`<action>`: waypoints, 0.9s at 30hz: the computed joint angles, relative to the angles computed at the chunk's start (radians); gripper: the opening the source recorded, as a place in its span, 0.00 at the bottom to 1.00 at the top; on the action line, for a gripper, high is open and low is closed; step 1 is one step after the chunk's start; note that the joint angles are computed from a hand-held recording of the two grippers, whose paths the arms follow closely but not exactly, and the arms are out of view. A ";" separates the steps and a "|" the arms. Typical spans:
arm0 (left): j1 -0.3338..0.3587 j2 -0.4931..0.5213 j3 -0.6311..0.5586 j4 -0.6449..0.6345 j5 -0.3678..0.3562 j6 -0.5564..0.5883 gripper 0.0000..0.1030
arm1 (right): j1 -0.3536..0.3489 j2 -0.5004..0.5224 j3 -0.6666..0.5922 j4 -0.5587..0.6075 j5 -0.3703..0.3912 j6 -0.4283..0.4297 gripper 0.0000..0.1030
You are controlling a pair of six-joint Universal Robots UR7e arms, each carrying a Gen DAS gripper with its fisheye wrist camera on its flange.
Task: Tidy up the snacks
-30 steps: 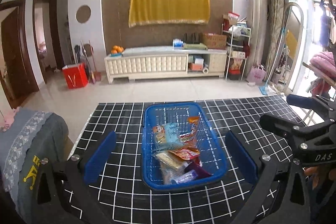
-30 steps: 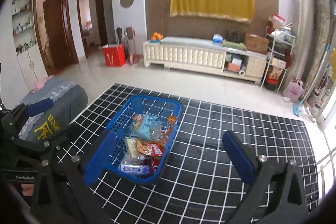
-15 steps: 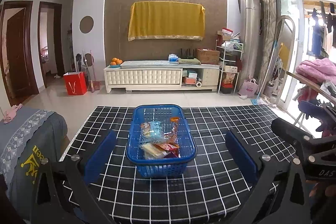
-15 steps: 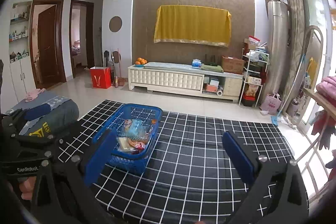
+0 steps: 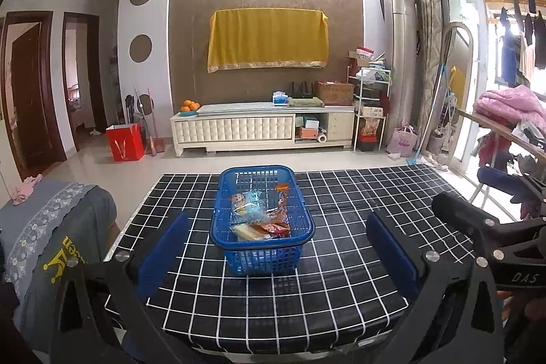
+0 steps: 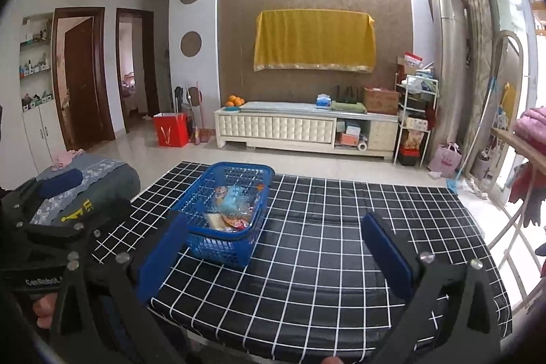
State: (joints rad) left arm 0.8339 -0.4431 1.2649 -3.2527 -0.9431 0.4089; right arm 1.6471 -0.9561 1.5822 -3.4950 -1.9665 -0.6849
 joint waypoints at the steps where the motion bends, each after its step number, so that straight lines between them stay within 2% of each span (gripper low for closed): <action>1: -0.002 -0.003 0.006 -0.003 0.002 -0.001 1.00 | -0.001 -0.002 0.007 -0.007 0.004 -0.002 1.00; 13: -0.007 -0.024 0.036 -0.011 -0.005 -0.010 1.00 | 0.003 -0.018 0.044 -0.039 0.003 -0.007 1.00; 27: -0.008 -0.029 0.045 0.004 -0.002 -0.029 1.00 | 0.002 -0.026 0.052 -0.018 -0.003 0.011 1.00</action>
